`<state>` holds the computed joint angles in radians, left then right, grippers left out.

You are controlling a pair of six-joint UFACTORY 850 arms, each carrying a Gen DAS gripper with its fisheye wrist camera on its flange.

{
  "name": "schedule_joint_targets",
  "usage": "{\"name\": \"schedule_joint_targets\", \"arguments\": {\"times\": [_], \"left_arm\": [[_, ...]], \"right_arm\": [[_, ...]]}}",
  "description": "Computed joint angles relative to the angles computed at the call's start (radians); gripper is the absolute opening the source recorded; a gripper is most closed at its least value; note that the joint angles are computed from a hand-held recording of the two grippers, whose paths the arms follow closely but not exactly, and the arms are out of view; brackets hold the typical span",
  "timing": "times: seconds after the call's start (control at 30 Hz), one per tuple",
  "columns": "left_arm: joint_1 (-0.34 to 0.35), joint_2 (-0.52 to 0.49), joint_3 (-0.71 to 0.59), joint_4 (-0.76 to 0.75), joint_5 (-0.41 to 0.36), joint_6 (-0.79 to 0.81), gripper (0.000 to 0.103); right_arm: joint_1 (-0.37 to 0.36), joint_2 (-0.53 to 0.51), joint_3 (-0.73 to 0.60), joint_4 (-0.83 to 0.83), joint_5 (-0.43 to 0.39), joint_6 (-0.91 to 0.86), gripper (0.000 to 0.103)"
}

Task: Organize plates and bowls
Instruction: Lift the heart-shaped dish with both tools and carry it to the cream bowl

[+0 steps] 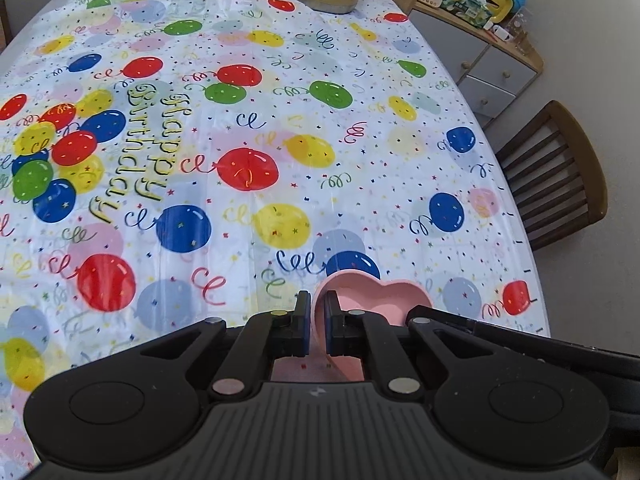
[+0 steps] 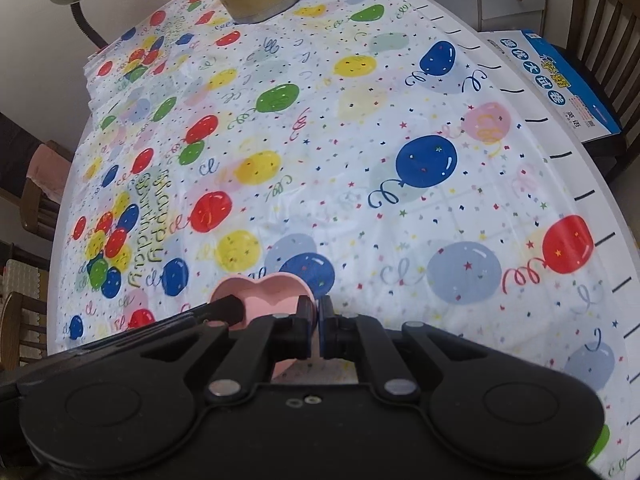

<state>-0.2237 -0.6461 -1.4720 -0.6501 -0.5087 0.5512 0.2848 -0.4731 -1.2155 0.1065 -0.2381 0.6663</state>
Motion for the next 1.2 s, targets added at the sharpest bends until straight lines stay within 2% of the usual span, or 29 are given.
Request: {"name": "schedule_joint_targets", "arguments": {"times": [0.4, 0.8, 1.2], "left_arm": [[0.051, 0.198, 0.193, -0.007, -0.006, 0.064, 0.006], [0.121, 0.405, 0.388, -0.007, -0.022, 0.130, 0.006], [0.220, 0.574, 0.550, -0.015, -0.070, 0.217, 0.006]], "right_arm": [[0.089, 0.132, 0.083, -0.077, -0.028, 0.130, 0.003], [0.210, 0.247, 0.159, -0.234, -0.035, 0.334, 0.003], [0.340, 0.321, 0.213, -0.376, -0.045, 0.549, 0.003]]}}
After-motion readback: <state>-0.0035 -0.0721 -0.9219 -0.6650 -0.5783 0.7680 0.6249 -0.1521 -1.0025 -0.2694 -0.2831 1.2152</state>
